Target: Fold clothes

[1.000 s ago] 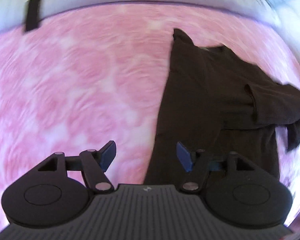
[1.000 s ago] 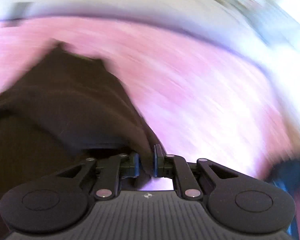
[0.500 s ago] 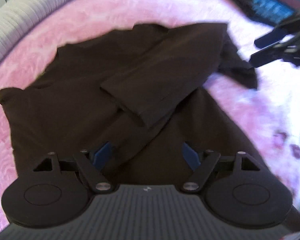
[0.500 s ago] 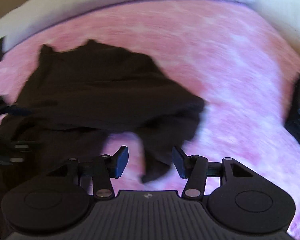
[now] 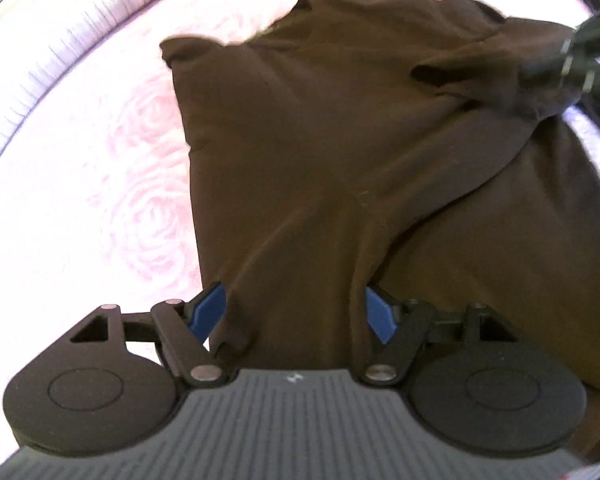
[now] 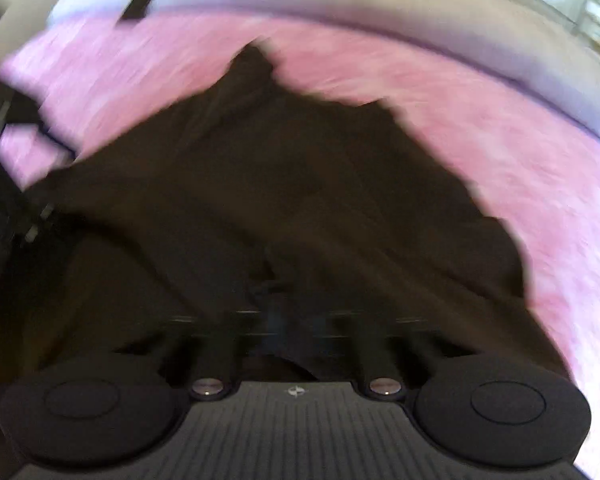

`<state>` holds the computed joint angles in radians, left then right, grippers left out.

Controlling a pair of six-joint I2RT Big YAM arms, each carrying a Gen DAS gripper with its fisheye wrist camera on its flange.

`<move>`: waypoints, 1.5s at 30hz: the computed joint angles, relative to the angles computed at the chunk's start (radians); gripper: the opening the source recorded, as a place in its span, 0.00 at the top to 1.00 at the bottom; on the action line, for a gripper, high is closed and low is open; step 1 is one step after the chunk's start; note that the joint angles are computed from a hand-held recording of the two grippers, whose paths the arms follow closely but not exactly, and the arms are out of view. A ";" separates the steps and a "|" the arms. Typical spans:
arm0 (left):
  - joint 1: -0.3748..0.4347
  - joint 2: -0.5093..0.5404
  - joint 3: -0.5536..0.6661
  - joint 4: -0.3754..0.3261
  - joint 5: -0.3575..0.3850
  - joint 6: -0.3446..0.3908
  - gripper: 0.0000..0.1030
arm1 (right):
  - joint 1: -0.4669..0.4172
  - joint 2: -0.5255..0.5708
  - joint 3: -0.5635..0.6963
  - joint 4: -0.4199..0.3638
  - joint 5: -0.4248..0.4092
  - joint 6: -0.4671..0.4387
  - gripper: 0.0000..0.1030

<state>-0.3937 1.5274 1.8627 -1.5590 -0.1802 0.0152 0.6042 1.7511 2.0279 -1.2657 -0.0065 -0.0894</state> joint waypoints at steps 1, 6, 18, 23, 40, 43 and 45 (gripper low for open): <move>-0.014 0.001 0.009 0.012 0.008 0.002 0.31 | -0.016 -0.032 -0.013 0.013 0.016 0.041 1.00; -0.125 0.065 0.096 0.112 0.082 0.031 0.30 | -0.132 -0.186 -0.071 0.026 0.260 0.216 1.00; -0.293 0.472 0.509 0.174 0.112 0.337 0.51 | -0.251 -0.348 -0.231 -0.092 0.495 0.422 0.65; -0.236 0.420 0.511 0.186 0.179 0.225 0.86 | -0.166 -0.406 -0.314 -0.157 0.363 0.578 0.58; 0.369 -0.137 -0.020 0.373 0.385 -0.130 0.91 | 0.144 -0.137 -0.038 -0.095 0.224 0.665 0.31; 0.352 -0.151 -0.081 0.368 0.417 -0.047 0.66 | 0.160 -0.060 0.053 -0.138 0.203 0.730 0.27; 0.322 -0.142 -0.100 0.347 0.429 0.000 0.47 | 0.168 -0.036 0.076 -0.144 0.178 0.780 0.27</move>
